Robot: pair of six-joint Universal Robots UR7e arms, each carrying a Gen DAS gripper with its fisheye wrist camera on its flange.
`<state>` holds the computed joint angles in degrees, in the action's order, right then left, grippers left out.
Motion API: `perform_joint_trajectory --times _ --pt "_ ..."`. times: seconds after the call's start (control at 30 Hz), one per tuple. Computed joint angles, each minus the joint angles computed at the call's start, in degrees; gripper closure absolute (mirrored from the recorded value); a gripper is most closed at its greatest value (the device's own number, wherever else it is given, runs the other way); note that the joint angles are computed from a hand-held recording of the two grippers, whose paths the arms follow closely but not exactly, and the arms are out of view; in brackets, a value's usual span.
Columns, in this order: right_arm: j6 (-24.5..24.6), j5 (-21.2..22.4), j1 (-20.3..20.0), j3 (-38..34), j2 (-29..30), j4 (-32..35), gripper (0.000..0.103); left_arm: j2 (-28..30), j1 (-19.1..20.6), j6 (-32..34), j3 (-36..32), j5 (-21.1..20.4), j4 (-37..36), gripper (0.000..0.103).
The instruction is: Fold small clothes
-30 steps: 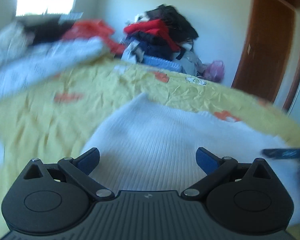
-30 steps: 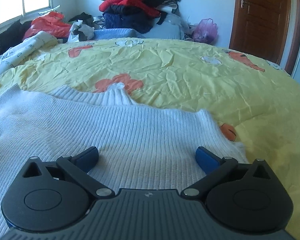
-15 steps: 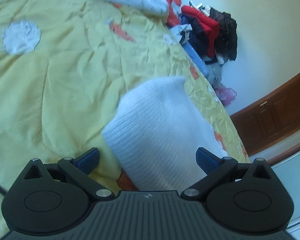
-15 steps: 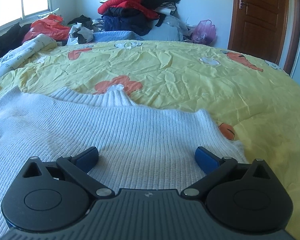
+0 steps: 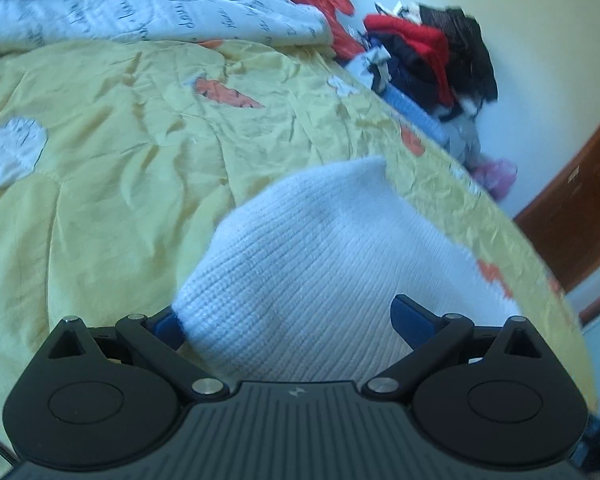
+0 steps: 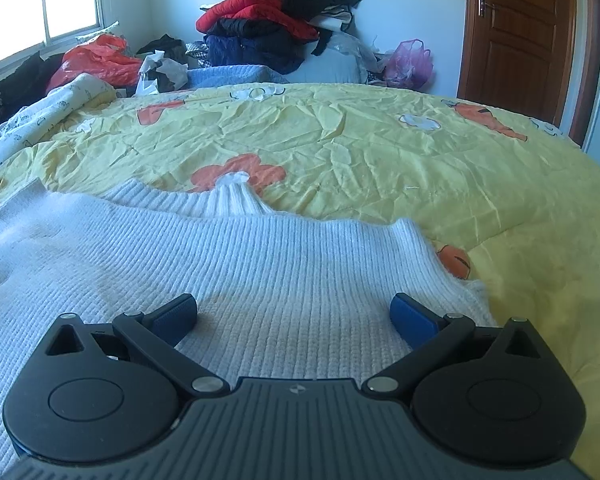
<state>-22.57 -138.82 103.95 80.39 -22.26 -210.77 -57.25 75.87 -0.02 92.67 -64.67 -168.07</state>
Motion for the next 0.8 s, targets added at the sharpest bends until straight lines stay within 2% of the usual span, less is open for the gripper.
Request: perform_joint_trajectory --times 0.03,0.07,0.1,0.2,0.27,0.33,0.4,0.47,0.67,0.73,0.8 --pt "0.0 0.1 0.0 0.0 0.0 0.0 0.002 0.2 -0.4 0.7 0.0 1.8 -0.2 0.011" --pt "0.1 0.2 0.0 0.1 -0.1 -0.1 0.002 0.5 -0.9 1.7 0.0 4.4 -0.7 0.029" --pt "0.1 0.3 0.0 0.2 -0.1 -0.2 0.002 0.8 -1.1 2.0 -0.4 5.6 -0.7 0.042" --pt "0.3 0.7 -0.1 0.5 -0.3 -0.4 0.002 0.2 -0.4 -1.8 -1.7 3.9 2.7 0.057" --pt "0.5 1.1 -0.2 0.8 -0.4 -0.6 0.002 -0.3 -0.8 -1.9 -1.3 4.4 1.7 0.069" --pt "0.7 1.3 -0.2 1.0 -0.5 -0.8 0.002 -0.5 -2.1 1.0 -0.4 5.9 -0.7 0.075" --pt "0.8 1.6 -0.2 1.3 -0.7 -1.0 0.002 -0.7 -3.9 6.5 1.7 6.6 -6.3 0.076" --pt "0.9 2.0 -0.3 1.6 -0.8 -1.4 0.002 -0.7 -5.9 15.2 4.8 5.5 -14.0 0.077" --pt "1.6 3.2 -0.5 2.6 -1.4 -2.1 0.002 2.2 -13.2 51.2 20.1 0.8 -37.2 0.077" --pt "2.2 3.8 -0.6 3.1 -1.7 -2.3 0.002 3.9 -12.6 62.7 23.6 -1.4 -40.7 0.077" --pt "3.0 4.6 -0.8 3.8 -2.2 -2.5 0.002 5.3 -11.9 68.1 25.9 -2.5 -43.9 0.077"
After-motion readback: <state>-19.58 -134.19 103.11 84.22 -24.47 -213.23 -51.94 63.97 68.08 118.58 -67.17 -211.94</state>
